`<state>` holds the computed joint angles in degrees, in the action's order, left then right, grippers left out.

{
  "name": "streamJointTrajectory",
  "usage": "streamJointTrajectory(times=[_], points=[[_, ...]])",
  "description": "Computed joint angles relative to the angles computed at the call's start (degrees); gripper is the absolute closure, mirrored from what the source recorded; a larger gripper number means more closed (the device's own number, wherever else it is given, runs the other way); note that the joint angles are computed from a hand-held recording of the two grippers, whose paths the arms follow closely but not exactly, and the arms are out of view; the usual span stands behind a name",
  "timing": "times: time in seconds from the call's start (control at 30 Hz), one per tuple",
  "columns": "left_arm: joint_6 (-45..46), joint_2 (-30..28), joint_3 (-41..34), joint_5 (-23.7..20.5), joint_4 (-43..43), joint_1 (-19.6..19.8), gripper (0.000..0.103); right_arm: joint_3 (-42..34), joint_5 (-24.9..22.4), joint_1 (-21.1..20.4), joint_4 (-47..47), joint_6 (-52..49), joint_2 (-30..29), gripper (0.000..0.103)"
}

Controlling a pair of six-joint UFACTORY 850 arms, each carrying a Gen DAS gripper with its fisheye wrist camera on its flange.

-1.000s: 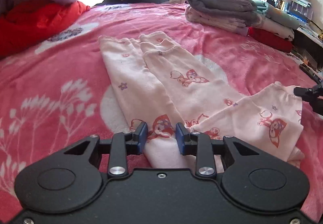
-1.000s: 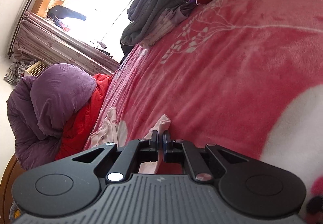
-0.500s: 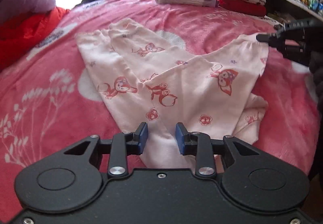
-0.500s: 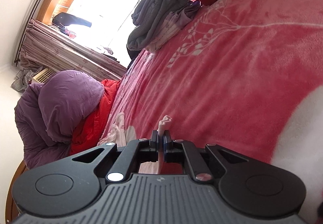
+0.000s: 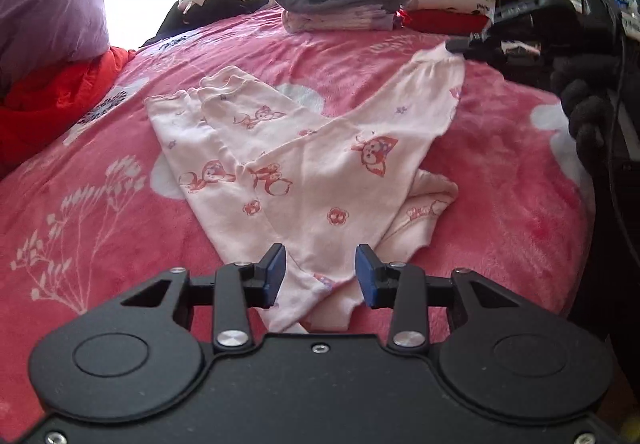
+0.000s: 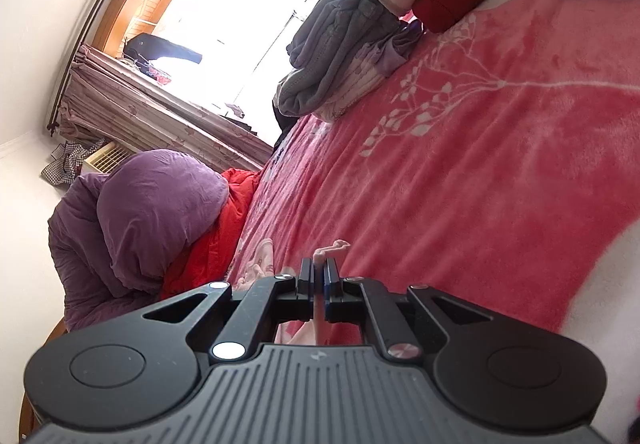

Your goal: Fold clothes

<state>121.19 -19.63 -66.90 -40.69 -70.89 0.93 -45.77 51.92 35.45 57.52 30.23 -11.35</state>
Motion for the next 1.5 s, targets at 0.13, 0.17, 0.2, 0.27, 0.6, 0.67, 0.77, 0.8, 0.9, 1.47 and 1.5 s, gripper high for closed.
streamJointTrajectory(times=[0.13,0.17,0.2,0.27,0.6,0.67,0.77,0.8,0.9,1.47,1.5], points=[[3.5,0.4,0.8,-1.6,1.0,0.7,0.066,-1.8,-2.3,-0.6,0.2,-5.4,1.2,0.097],[4.3,0.4,0.8,-2.3,0.6,0.9,0.066,-2.4,-3.0,-0.7,0.4,-7.2,1.4,0.097],[5.0,0.3,0.8,-2.7,-0.1,1.0,0.066,-3.2,-3.8,-0.8,1.0,-9.0,1.5,0.097],[4.8,-0.3,0.1,-3.9,0.0,1.2,0.066,-5.0,-5.4,-1.1,1.8,-11.7,1.6,0.097],[4.5,-3.0,-3.1,-4.6,1.9,1.9,0.068,-15.6,-13.3,-3.3,7.4,-23.6,-1.3,0.097],[4.5,-3.1,-3.2,-5.0,2.8,1.8,0.07,-18.3,-14.8,-3.6,8.8,-26.6,-2.5,0.097],[2.7,-3.5,-3.7,-4.8,5.1,1.3,0.078,-22.4,-17.1,-4.2,11.1,-31.5,-4.4,0.097],[1.6,-3.7,-4.1,-5.2,5.7,1.3,0.079,-24.0,-18.0,-4.5,12.0,-33.4,-5.3,0.097],[-3.4,-4.8,-6.2,-7.3,7.3,1.9,0.079,-28.6,-20.0,-5.1,15.5,-39.8,-7.8,0.097],[-27.0,-13.1,-18.5,-23.0,12.7,4.2,0.079,-53.1,-27.4,-7.6,46.0,-78.2,-23.6,0.097],[-27.3,-13.3,-18.6,-22.9,13.1,4.0,0.079,-54.3,-27.5,-7.7,47.6,-80.0,-24.5,0.097]])
